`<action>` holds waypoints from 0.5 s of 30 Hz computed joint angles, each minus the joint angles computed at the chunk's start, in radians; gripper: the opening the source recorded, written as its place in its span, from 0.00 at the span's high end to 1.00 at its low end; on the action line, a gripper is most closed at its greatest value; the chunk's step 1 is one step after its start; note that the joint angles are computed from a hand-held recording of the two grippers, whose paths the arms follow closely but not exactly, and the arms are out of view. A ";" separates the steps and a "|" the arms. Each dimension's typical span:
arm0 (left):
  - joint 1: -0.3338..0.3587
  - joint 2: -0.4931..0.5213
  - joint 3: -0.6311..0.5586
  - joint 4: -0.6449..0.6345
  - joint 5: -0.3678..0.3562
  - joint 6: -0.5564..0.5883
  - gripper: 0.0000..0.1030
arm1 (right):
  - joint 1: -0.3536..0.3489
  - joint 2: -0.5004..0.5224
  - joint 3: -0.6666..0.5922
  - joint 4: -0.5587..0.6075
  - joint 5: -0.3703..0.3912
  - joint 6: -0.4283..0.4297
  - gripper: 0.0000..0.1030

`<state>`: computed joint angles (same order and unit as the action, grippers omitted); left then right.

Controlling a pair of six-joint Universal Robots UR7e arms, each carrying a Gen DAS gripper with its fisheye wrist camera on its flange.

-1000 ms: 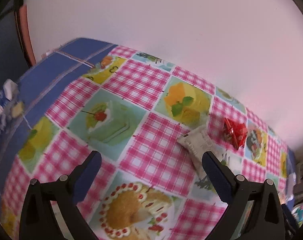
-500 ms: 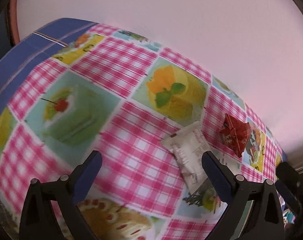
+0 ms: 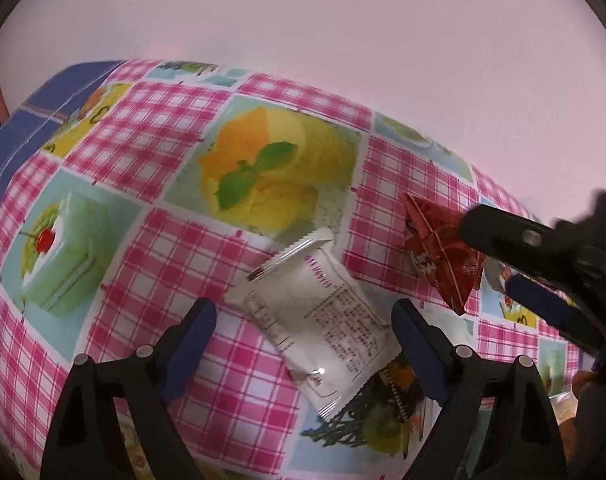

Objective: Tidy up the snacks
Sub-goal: 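Grasp the red wrapped candy with the right tool while the left tool grasps the white sachet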

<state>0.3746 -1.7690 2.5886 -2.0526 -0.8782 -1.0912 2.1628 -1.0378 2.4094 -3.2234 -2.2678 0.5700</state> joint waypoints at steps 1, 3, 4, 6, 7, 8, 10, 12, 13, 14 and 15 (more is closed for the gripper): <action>-0.003 0.015 -0.002 0.004 0.009 -0.003 0.13 | -0.003 0.008 -0.008 0.006 0.001 -0.007 0.14; -0.006 0.039 -0.003 0.002 0.030 -0.001 0.13 | -0.011 0.020 -0.020 0.019 0.004 -0.011 0.14; -0.008 0.051 -0.004 0.009 0.042 -0.003 0.13 | -0.016 0.027 -0.025 0.024 0.005 -0.011 0.14; -0.012 0.073 -0.015 0.073 0.078 -0.030 0.13 | -0.021 0.039 -0.033 0.027 0.006 -0.012 0.18; -0.015 0.081 -0.019 0.112 0.100 -0.046 0.13 | -0.024 0.044 -0.035 0.028 0.007 -0.011 0.20; -0.016 0.072 -0.014 0.123 0.112 -0.048 0.13 | -0.026 0.048 -0.035 0.024 0.011 -0.011 0.21; -0.006 0.040 -0.011 0.140 0.121 -0.044 0.13 | -0.032 0.056 -0.033 -0.001 0.020 -0.015 0.23; 0.005 0.018 -0.011 0.151 0.134 -0.040 0.18 | -0.032 0.059 -0.033 -0.008 0.023 -0.015 0.27; 0.008 0.005 -0.011 0.160 0.143 -0.040 0.23 | -0.032 0.058 -0.035 -0.002 0.022 -0.010 0.27; 0.009 -0.005 -0.011 0.169 0.146 -0.043 0.28 | -0.030 0.059 -0.034 -0.001 0.021 -0.007 0.28; 0.010 -0.015 -0.012 0.178 0.151 -0.046 0.30 | -0.029 0.061 -0.035 -0.003 0.020 -0.004 0.28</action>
